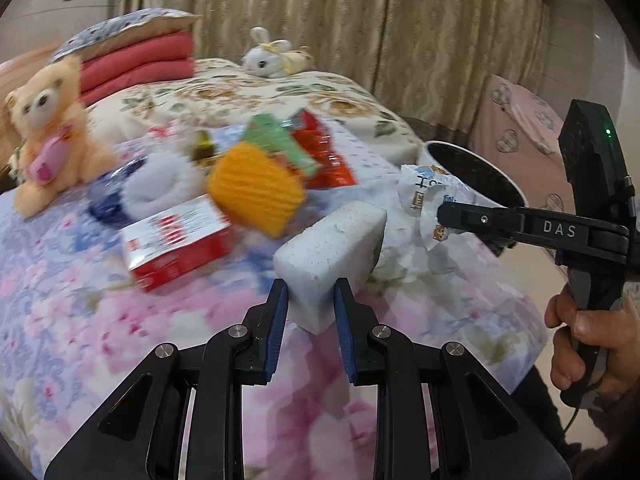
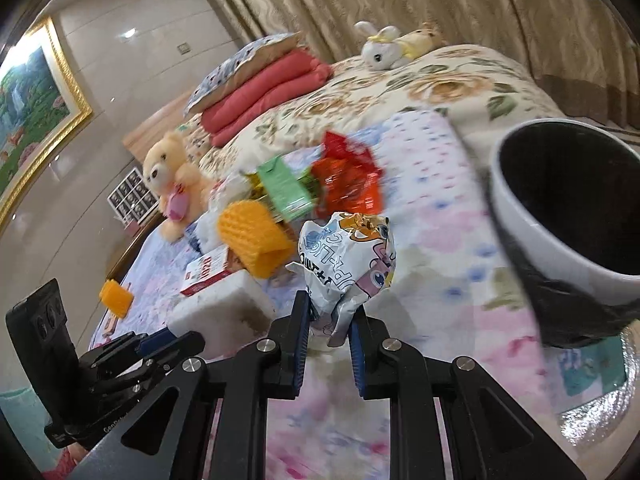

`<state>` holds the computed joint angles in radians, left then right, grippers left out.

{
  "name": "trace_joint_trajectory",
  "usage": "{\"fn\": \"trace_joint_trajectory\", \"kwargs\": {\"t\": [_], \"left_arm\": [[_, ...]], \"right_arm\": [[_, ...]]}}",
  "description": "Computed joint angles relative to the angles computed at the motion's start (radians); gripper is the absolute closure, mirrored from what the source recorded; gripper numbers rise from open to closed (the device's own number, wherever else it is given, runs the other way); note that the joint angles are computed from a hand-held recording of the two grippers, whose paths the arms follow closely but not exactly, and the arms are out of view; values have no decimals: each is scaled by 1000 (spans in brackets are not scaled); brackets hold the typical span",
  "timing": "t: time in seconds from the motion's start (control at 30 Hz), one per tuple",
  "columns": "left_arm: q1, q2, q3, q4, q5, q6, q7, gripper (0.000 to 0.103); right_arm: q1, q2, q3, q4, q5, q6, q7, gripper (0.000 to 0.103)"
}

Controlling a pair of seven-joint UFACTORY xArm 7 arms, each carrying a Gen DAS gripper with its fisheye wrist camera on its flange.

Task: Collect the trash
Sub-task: 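Grasp the crumpled printed snack wrapper with the right tool while left tool holds bin, then grasp the white foam block with the left tool while right tool carries wrapper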

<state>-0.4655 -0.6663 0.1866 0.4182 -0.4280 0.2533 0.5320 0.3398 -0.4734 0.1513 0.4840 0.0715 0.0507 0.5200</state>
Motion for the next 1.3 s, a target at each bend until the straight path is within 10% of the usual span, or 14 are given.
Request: {"fn": "trace_joint_trajectory", "kwargs": {"t": [1.3], "left_arm": [[-90, 374, -251, 350, 4, -44, -164, 81]], "right_arm": [[-177, -315, -229, -156, 81, 124, -233, 84]]}}
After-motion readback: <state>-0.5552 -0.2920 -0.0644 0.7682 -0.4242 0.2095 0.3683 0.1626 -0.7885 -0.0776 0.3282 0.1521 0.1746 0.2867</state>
